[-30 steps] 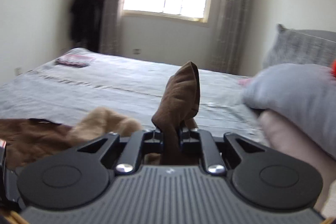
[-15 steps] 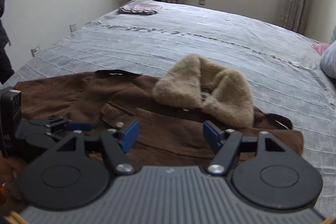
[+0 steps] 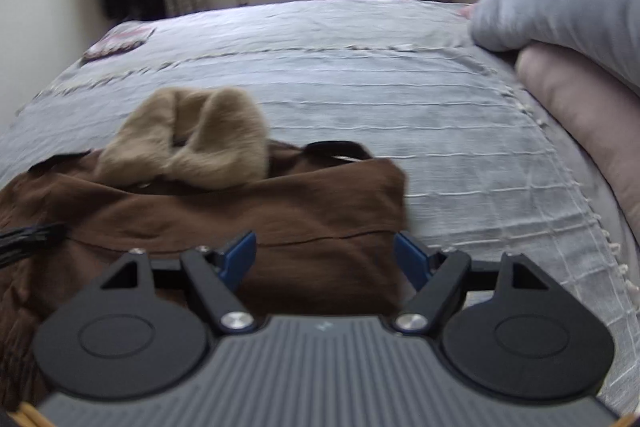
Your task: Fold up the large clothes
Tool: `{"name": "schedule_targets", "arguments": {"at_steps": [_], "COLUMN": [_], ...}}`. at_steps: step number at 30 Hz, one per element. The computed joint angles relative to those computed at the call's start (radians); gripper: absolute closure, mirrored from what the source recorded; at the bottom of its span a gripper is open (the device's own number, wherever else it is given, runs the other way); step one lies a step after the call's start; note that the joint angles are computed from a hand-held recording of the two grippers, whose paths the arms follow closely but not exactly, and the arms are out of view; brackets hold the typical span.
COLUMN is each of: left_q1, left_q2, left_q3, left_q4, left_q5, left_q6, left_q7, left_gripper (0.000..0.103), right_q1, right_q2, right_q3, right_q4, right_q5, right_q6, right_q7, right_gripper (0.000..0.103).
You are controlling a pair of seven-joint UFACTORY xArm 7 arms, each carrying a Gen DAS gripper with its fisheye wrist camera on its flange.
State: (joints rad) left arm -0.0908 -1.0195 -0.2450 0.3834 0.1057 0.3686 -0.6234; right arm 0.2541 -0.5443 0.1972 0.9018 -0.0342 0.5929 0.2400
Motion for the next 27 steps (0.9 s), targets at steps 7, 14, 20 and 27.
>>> {"name": "schedule_targets", "arguments": {"at_steps": [7, 14, 20, 27], "left_q1": [0.184, -0.076, -0.094, -0.140], "left_q2": [-0.078, 0.108, 0.051, -0.178], "left_q3": [-0.192, 0.014, 0.005, 0.060], "left_q4": [0.016, -0.015, 0.000, -0.008], "left_q5": [0.173, 0.079, 0.056, -0.042], "left_q6": [0.050, 0.005, 0.098, 0.398], "left_q7": [-0.138, 0.047, 0.078, 0.099], "left_gripper": [0.045, 0.046, 0.037, 0.025], "right_q1": [-0.007, -0.040, -0.016, 0.058], "right_q2": [0.035, 0.089, 0.033, -0.030], "right_q3": [0.022, 0.107, 0.115, 0.096], "right_q4": [-0.114, -0.200, -0.156, -0.155], "right_q5": [-0.012, -0.127, -0.162, -0.114], "right_q6": [-0.185, -0.261, -0.120, -0.011], "right_q7": [0.060, 0.142, 0.203, 0.155], "right_gripper": [0.047, 0.048, 0.044, 0.031]}}
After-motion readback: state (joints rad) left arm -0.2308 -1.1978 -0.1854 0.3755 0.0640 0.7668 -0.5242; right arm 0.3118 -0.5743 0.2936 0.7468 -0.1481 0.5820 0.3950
